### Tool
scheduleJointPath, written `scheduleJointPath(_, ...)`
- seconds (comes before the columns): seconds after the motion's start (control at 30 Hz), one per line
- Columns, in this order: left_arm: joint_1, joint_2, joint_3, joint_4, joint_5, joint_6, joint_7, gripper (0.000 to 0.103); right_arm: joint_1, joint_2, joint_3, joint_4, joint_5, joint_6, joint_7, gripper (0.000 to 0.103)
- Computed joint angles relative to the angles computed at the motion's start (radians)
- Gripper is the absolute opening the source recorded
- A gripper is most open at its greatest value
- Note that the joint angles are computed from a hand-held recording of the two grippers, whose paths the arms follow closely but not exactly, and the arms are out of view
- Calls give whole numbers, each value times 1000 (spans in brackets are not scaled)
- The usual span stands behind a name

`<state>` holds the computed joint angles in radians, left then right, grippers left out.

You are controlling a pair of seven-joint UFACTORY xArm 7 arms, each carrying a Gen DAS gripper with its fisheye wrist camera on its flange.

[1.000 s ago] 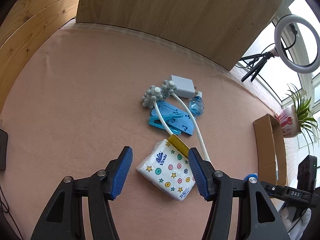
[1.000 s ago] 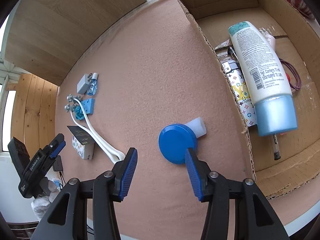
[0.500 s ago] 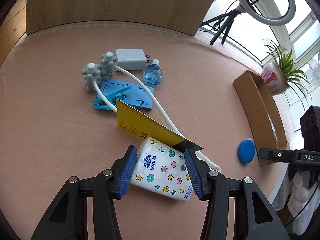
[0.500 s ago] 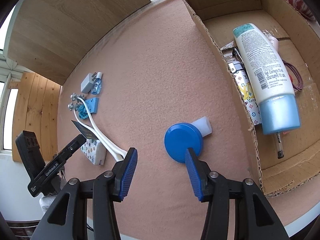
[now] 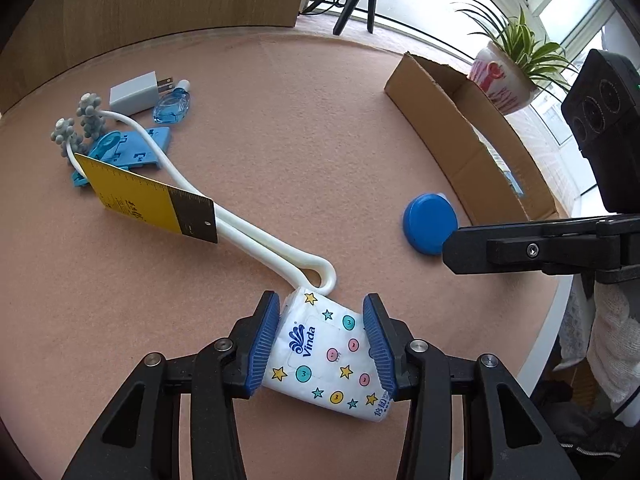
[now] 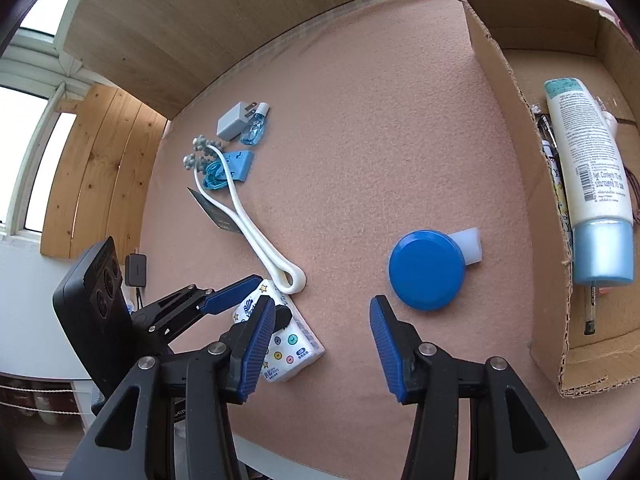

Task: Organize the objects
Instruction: 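Close the right tool on the tissue pack beside the left tool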

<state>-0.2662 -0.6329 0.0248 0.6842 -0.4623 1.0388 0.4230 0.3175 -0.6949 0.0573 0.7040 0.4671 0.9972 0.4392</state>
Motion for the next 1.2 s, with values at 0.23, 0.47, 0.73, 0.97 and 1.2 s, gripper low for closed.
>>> scheduleJointPath(0.23,60,-164,19,-71,11,30,-160,49,58,75,0,44,21,15,-132,46)
scheduleJointPath(0.47,67,-289,48,-157,-22,98,-247,49,82,139,12,72,53,44,-237,46)
scheduleJointPath(0.73,52,-332,42,-199,-31,81,-297,49,87,169,30,86,77,71,-283,45)
scheduleJointPath(0.97,32,-328,33,-207,-28,56,-308,48,88,156,32,68,116,83,-286,39)
scheduleJointPath(1.2,10,-333,19,-174,-27,51,-333,48,75,88,44,61,83,74,-249,35)
